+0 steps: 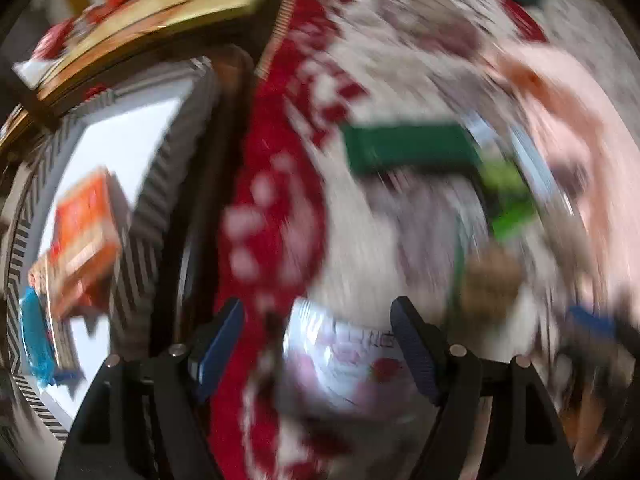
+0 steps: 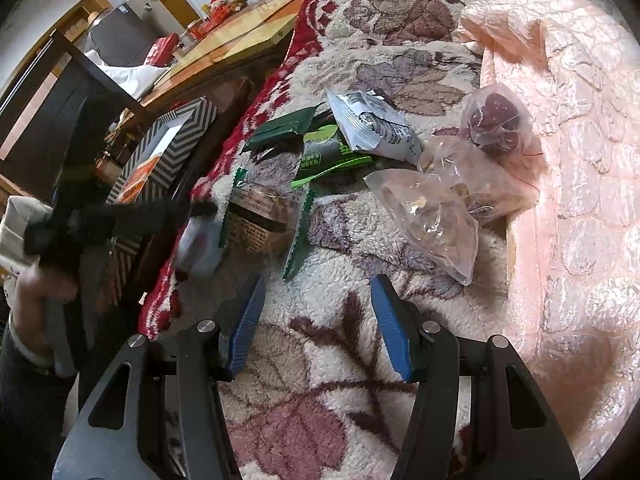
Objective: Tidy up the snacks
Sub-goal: 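Move both tools back to the blanket and lower the left tool onto the white-pink packet, then grasp the white-pink strawberry packet with the left tool while the right tool grasps the round biscuit packet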
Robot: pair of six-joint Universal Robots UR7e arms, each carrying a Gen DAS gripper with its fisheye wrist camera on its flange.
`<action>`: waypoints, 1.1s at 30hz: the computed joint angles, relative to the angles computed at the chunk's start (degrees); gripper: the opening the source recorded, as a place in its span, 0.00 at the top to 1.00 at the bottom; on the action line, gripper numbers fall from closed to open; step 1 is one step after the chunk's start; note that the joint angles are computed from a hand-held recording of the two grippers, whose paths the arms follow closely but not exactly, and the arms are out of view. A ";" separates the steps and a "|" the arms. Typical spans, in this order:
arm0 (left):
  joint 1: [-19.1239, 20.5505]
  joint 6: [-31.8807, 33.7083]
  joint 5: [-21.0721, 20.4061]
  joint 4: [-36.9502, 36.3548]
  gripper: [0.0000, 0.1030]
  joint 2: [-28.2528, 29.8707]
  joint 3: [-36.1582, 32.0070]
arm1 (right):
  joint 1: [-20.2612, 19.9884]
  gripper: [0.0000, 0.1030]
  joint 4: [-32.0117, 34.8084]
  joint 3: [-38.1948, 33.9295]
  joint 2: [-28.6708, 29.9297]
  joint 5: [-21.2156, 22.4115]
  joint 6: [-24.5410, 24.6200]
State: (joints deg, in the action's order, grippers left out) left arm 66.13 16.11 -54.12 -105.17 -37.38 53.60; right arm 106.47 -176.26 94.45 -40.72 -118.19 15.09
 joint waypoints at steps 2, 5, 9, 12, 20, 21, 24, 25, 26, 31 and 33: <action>0.49 0.68 -0.66 2.33 0.25 -2.00 1.88 | 0.10 0.46 -0.49 -0.06 0.09 0.23 -0.45; 1.55 -0.44 -3.41 2.06 0.25 -4.30 3.12 | 0.16 0.46 -0.19 -0.45 0.37 0.47 -0.44; 2.09 0.42 -6.69 1.92 0.25 -6.14 3.38 | 0.43 0.46 1.09 -1.02 0.68 0.95 -0.63; 1.77 0.30 -7.06 1.46 0.24 -7.83 5.53 | 0.63 0.46 0.77 -1.24 0.93 1.34 -1.56; 1.25 -4.73 -4.39 -1.08 0.21 -6.93 8.79 | 1.91 0.43 2.94 -6.40 3.73 -1.65 -4.91; 1.24 -5.09 -3.61 -1.24 0.21 -6.73 9.16 | 2.33 0.41 3.38 -7.81 4.48 -2.85 -7.48; 1.69 -7.52 -3.26 -0.52 0.21 -6.07 8.75 | 3.10 0.40 6.22 -12.06 6.49 -5.43 -15.94; 1.92 -8.31 -3.79 -0.08 0.21 -5.95 8.32 | 3.14 0.40 7.03 -12.99 6.87 -5.79 -18.01; 2.01 -8.60 -4.03 -0.06 0.21 -5.91 8.15 | 3.15 0.40 9.52 -14.71 7.46 -6.10 -21.09; 2.15 -8.41 -4.11 0.18 0.21 -5.41 7.29 | 2.97 0.39 20.03 -20.83 9.67 -7.88 -33.59; 2.24 -8.79 -4.23 0.39 0.20 -5.20 7.06 | 2.87 0.35 22.66 -22.66 10.54 -9.14 -38.27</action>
State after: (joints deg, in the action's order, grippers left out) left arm 68.37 7.32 -58.35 -104.79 -42.58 60.66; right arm 109.35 -153.60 71.79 -30.18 -127.32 -23.18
